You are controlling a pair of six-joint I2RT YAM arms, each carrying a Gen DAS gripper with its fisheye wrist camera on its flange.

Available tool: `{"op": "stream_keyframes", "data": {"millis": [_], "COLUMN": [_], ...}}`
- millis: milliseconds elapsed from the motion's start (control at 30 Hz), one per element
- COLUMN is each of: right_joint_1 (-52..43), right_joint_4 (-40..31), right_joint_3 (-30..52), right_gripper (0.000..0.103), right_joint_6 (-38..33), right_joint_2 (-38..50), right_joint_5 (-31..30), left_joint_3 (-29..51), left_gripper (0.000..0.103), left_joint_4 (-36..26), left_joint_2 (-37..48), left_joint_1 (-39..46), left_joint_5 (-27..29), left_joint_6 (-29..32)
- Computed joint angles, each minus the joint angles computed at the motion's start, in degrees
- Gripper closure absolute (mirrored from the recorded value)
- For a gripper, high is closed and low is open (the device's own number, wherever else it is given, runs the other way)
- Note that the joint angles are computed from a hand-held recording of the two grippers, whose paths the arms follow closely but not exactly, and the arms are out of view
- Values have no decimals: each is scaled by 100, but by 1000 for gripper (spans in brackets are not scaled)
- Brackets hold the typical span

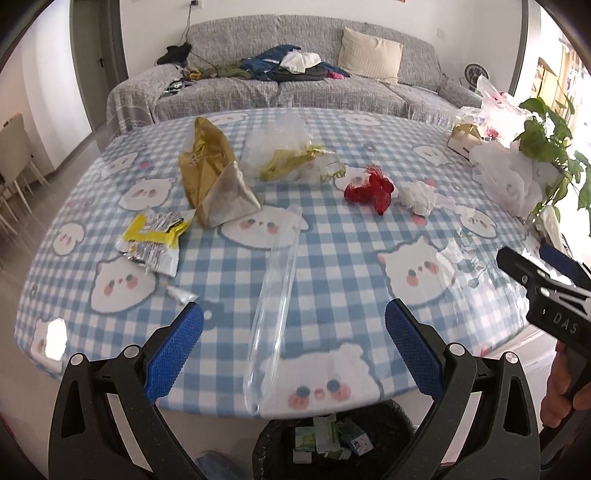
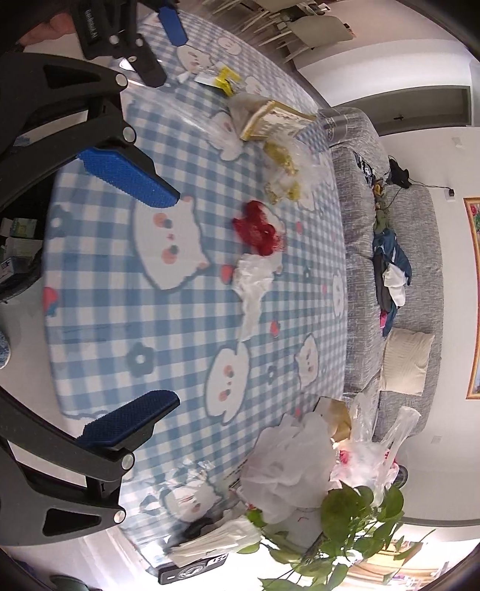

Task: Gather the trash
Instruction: 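Raise both open tools from the bin back over the table, then grasp the clear plastic tube with the left tool while the right tool grasps the white tissue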

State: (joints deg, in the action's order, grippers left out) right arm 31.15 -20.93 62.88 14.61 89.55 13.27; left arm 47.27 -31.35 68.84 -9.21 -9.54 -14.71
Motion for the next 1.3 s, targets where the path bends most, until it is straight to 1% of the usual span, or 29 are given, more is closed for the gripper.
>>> {"op": "stream_keyframes", "data": {"millis": [300,400,533,633,767,833,967,1067,1167,1233,1300], "right_joint_1": [-375,-483,-583,-606,-637,-665,-695,-703,-716,-723,-743], "right_joint_4": [-43,-141,-301,-459,-665,-725,-833,-948,-1005,-1050,-1084], "right_joint_3": [1083,1529,2162,2651,3208,3455,3791,4014,4165,4255,4307], "right_gripper": [8,8,10,12,19,20,24,28,32,34,39], "right_joint_6": [-14,-10,-15,-23,-41,-15,9,13,16,28,14], "right_joint_2": [1037,1429,1941,2330,2835,3078,3425,3644,3800,3890,3962], "right_joint_5": [-395,-500,-633,-666,-746,-795,-834,-889,-910,-903,-947], "left_joint_3": [269,387,586,605,697,721,754,754,791,852,925], "left_gripper": [8,11,19,22,26,28,32,33,38,45,48], "left_joint_4": [352,396,359,455,491,543,626,673,682,631,570], "left_joint_2": [843,1110,1527,1660,1915,2037,2249,2329,2379,2417,2466], "left_joint_1": [294,359,410,403,388,394,454,462,400,348,306], "left_joint_5": [235,252,281,311,314,322,343,357,257,170,109], "left_joint_6": [192,247,246,266,262,273,256,250,245,192,135]}}
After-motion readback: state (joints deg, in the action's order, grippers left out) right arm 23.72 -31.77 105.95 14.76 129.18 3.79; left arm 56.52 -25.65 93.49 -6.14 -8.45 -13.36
